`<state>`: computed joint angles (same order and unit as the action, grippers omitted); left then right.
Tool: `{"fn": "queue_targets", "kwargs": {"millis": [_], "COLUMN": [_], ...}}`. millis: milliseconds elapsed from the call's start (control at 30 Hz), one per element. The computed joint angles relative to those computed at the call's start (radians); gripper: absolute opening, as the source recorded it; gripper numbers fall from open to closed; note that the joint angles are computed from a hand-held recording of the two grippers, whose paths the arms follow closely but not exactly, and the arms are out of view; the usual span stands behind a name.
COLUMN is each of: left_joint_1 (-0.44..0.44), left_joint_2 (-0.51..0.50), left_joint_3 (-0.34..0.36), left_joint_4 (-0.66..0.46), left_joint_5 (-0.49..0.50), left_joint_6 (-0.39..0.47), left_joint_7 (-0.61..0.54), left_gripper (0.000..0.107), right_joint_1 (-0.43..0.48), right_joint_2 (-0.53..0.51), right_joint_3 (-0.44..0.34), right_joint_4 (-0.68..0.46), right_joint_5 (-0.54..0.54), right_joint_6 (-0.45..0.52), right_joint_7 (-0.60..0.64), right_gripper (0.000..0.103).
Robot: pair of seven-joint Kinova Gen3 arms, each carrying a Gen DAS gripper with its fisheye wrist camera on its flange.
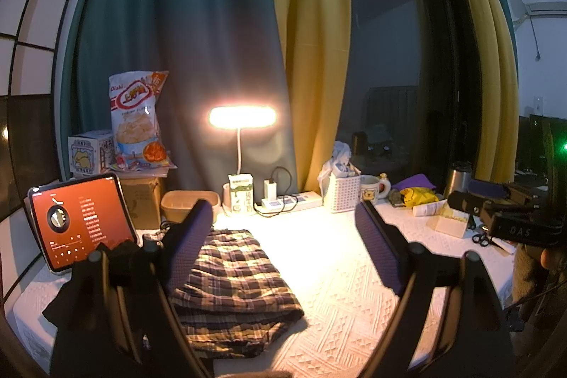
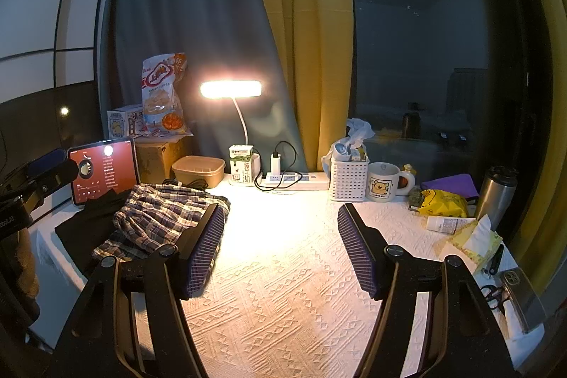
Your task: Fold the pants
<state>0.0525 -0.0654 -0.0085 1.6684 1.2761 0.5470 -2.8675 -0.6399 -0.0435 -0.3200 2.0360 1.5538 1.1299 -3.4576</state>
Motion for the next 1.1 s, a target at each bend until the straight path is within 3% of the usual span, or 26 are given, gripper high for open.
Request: {"fn": "queue_targets", "kwargs": {"millis": [1100], "left_joint_1": [-0.006], "left_joint_2": [0.003], "left_joint_3": [-0.001], "left_joint_4": [-0.001], "left_joint_5": [0.008], "left_joint_6": [0.018], "left_joint_7": [-0.006], "left_gripper": [0.083], "right_joint_1": [-0.004], "right_joint_2": [0.008], "right_joint_3": [0.002], "right_joint_4": [0.0], "right_joint_5": [-0.001], "right_joint_6": [-0.005], "right_joint_7": [-0.002], "right_gripper": [0.07]}}
